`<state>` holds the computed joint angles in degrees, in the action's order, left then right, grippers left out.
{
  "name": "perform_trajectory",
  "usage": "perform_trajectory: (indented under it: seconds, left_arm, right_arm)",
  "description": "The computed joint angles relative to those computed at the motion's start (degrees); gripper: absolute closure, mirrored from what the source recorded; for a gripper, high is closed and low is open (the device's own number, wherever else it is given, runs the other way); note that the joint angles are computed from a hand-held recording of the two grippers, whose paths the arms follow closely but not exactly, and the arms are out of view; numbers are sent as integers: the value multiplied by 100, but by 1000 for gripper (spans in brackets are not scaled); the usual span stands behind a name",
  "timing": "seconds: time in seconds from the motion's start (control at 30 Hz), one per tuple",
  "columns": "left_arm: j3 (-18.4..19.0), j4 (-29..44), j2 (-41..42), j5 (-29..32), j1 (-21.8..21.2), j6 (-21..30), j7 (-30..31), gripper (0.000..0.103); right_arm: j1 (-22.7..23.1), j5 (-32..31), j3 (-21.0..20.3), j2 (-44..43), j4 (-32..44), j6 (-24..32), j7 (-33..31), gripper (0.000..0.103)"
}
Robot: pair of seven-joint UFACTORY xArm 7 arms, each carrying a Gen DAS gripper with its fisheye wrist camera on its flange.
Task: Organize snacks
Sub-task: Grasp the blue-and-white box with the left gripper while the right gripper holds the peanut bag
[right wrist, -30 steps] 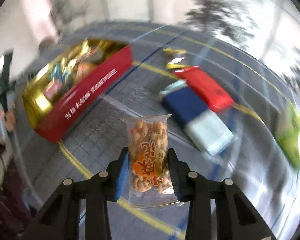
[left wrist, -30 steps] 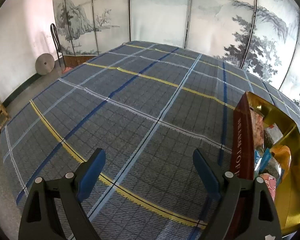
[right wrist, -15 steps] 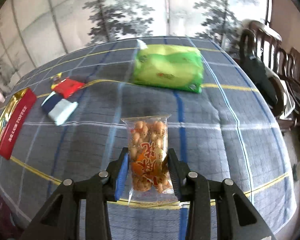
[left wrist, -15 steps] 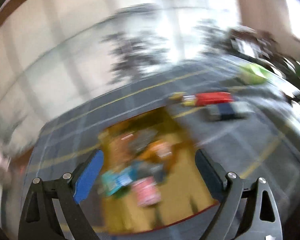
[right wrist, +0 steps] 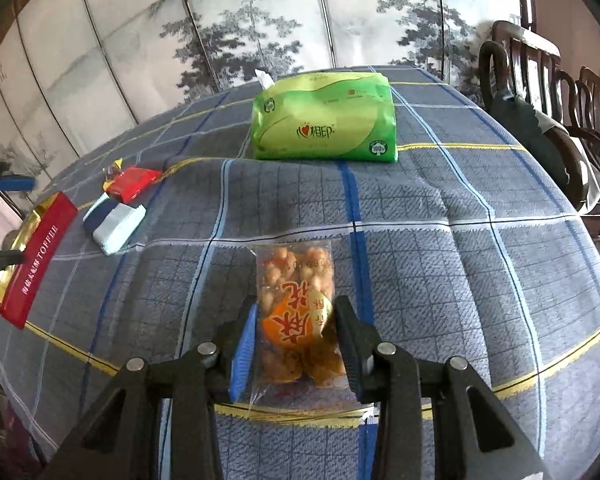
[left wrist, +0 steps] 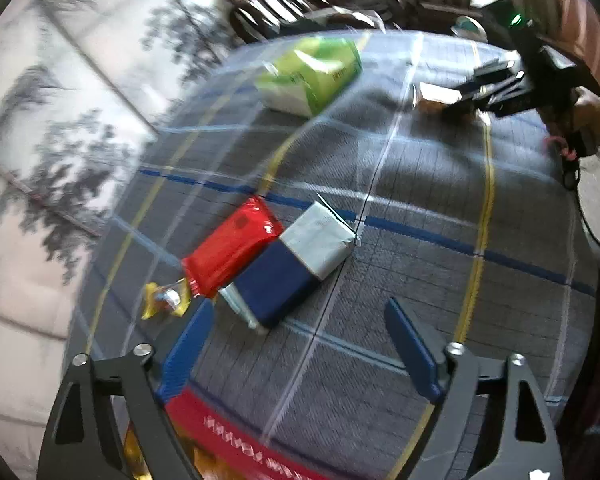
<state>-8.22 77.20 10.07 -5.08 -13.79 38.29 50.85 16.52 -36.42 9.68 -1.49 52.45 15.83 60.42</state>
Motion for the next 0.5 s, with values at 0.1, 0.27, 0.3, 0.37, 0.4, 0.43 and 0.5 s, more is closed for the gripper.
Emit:
perform_trajectory:
  seconds: [0.1,0.27,0.3,0.37,0.4,0.43,0.5]
  left_arm:
    - [-21,637,543,142,-24,496,285,28]
    - [23,1591,1317,550,-129,1083,590,32]
    - [41,1902,1501,574,-152,1368,563,32]
    - [50,2444,1851,569,-186,1753,535,32]
    - [47,2630,1968,551,-188,1892,556,32]
    - [44,2945,2155,529,-195,2203,579,32]
    - [92,3582,2524,583,-274,2911,562,32]
  right_arm:
    - [-66,-152,-27,-32,-125,-282,223,65]
    - [-99,-239,-27,15,-109,-391,325,64]
    - [-101,-226,-35,13,-115,-413,322,64]
    - [-103,-156,-49,30,-121,-483,280,64]
    - [-104,-145,-54,35,-123,-508,284,64]
    - [-108,-154,-60,45,-120,-534,313,64]
    - [-104,-160,-64,55,-110,-545,329,63]
